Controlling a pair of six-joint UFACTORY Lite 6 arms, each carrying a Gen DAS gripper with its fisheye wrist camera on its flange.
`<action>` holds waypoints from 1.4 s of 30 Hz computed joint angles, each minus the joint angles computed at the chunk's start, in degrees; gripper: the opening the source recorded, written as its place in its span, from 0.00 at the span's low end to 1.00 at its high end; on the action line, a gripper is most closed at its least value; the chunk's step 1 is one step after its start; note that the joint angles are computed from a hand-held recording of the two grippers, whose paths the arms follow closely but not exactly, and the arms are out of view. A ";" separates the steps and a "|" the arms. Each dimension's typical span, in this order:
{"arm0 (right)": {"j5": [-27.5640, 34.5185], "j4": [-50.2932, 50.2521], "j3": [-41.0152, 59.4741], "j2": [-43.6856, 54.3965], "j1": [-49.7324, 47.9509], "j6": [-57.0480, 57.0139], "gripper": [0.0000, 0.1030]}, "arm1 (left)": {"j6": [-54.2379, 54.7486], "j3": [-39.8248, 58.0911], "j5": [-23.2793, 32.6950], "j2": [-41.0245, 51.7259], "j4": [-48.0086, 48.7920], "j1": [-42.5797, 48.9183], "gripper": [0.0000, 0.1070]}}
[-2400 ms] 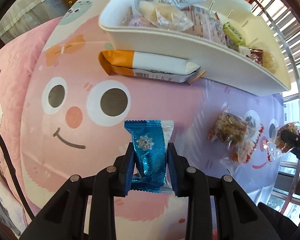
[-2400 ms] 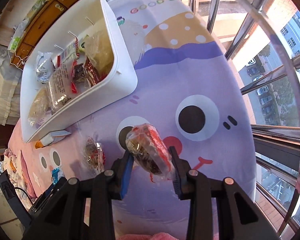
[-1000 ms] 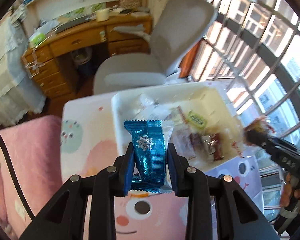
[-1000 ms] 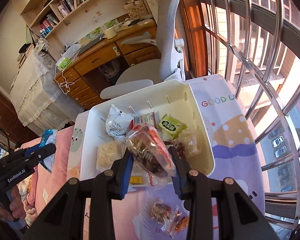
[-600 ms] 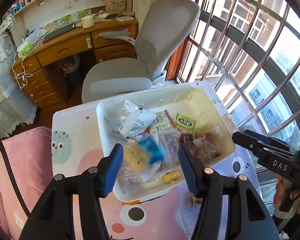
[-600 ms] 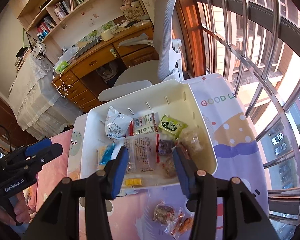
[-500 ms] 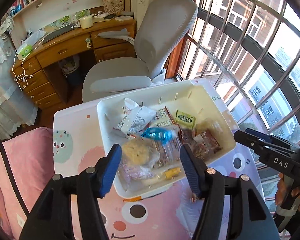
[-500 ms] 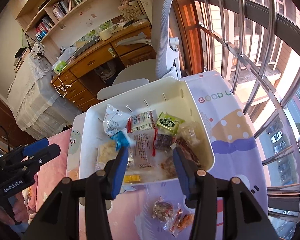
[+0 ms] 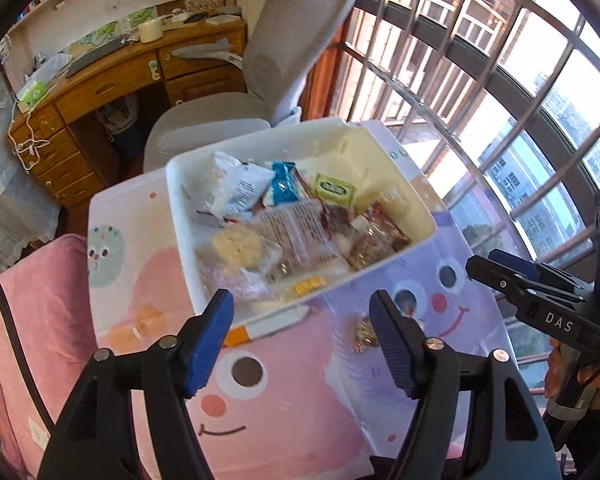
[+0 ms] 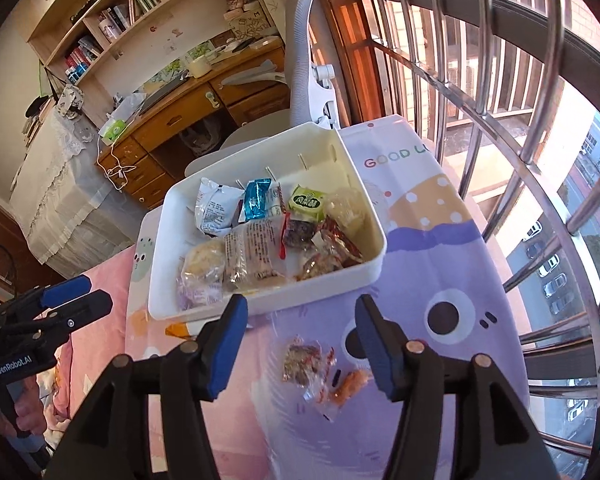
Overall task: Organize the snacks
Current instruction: 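Withdraw both open tools back over the two small clear bags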
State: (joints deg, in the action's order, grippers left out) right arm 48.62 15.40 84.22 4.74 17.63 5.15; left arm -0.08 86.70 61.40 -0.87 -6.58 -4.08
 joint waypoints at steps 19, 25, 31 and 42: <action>-14.75 -3.32 -33.60 -24.91 3.09 -7.21 0.60 | -1.46 -15.93 -7.93 -0.51 -6.60 -5.24 0.73; -21.21 -2.57 -42.84 -28.87 3.25 -10.88 0.60 | -3.98 -15.47 -10.54 5.54 -5.11 -7.50 0.73; -27.17 -4.68 -48.71 -29.59 4.24 -11.02 0.60 | -4.46 -15.80 -13.17 10.69 -3.85 -11.05 0.74; -35.06 -0.21 -55.46 -24.62 4.11 -17.38 0.60 | -4.89 -13.85 -16.72 21.11 -4.34 -15.10 0.75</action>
State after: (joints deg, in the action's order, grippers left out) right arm 13.56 15.20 28.76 -19.89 21.74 -12.23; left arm -4.97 72.85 44.68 20.24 -10.91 -19.18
